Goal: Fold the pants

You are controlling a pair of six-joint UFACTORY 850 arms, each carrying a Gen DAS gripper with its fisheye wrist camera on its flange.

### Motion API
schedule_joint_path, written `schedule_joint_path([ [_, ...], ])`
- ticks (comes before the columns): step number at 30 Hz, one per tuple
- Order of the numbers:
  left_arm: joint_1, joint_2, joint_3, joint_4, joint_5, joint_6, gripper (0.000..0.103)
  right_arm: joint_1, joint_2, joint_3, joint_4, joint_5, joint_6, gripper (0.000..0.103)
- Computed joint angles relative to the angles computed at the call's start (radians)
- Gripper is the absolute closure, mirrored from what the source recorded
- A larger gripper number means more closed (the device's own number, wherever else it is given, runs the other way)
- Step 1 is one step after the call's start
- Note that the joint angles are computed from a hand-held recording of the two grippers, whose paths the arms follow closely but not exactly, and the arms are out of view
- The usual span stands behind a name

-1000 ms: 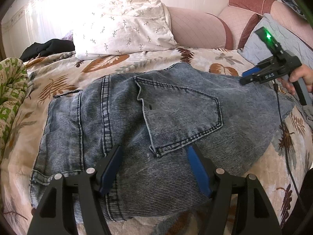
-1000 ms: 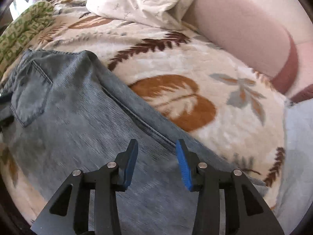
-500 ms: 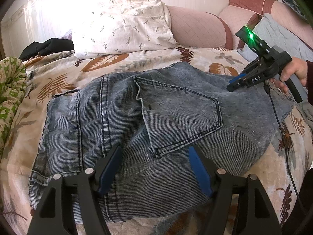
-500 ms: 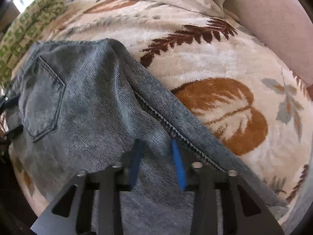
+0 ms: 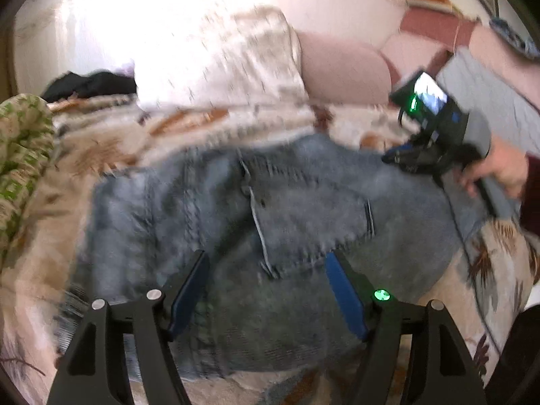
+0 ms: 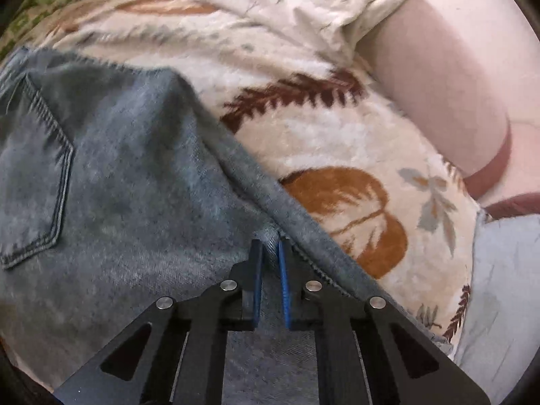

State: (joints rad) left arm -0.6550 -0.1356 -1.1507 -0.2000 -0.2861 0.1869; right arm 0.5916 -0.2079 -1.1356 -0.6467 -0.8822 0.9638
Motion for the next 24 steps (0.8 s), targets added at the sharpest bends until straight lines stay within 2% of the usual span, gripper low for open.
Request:
schedule_joint_path([
  [2, 0.002, 0.015, 0.012, 0.026, 0.033, -0.034, 0.029, 0.007, -0.012, -0.009, -0.07, -0.066, 0.1, 0.096],
  [5, 0.003, -0.013, -0.014, 0.087, -0.023, -0.093, 0.029, -0.029, 0.01, 0.01, -0.035, -0.018, 0.144, 0.096],
  [6, 0.0, -0.026, -0.024, 0.121, -0.047, -0.124, 0.029, -0.034, 0.04, 0.033, -0.042, 0.044, 0.17, 0.096],
  [8, -0.01, -0.037, -0.03, 0.216, -0.063, -0.204, 0.029, -0.054, 0.097, 0.058, 0.039, 0.228, 0.128, 0.092],
  [9, -0.015, -0.034, -0.027, 0.247, -0.059, -0.225, 0.029, -0.066, 0.105, 0.056, 0.117, 0.281, 0.067, 0.088],
  [10, -0.018, -0.031, -0.024, 0.263, -0.054, -0.234, 0.029, -0.068, 0.108, 0.051, 0.154, 0.332, 0.035, 0.074],
  [11, -0.019, -0.031, -0.023, 0.267, -0.054, -0.234, 0.029, -0.06, 0.102, 0.039, 0.15, 0.347, 0.035, 0.062],
  [13, -0.018, -0.033, -0.025, 0.26, -0.061, -0.227, 0.029, -0.06, 0.078, 0.009, 0.2, 0.377, -0.026, 0.053],
  [15, -0.015, -0.035, -0.028, 0.247, -0.063, -0.215, 0.029, -0.068, 0.051, -0.016, 0.279, 0.423, -0.11, 0.051],
  [17, -0.014, -0.037, -0.031, 0.229, -0.067, -0.199, 0.028, -0.084, 0.014, -0.043, 0.334, 0.428, -0.195, 0.046],
  [20, -0.01, -0.041, -0.036, 0.203, -0.072, -0.176, 0.028, -0.106, -0.05, -0.088, 0.518, 0.395, -0.403, 0.048],
  [21, -0.009, -0.044, -0.04, 0.196, -0.074, -0.171, 0.028, -0.112, -0.063, -0.097, 0.546, 0.388, -0.446, 0.055],
  [22, -0.008, -0.045, -0.042, 0.192, -0.076, -0.168, 0.028, -0.109, -0.067, -0.101, 0.533, 0.381, -0.454, 0.071],
  [23, -0.008, -0.045, -0.042, 0.189, -0.076, -0.167, 0.028, -0.097, -0.074, -0.114, 0.485, 0.366, -0.434, 0.082],
  [24, -0.008, -0.045, -0.041, 0.188, -0.075, -0.168, 0.028, -0.083, -0.083, -0.135, 0.429, 0.338, -0.406, 0.087],
])
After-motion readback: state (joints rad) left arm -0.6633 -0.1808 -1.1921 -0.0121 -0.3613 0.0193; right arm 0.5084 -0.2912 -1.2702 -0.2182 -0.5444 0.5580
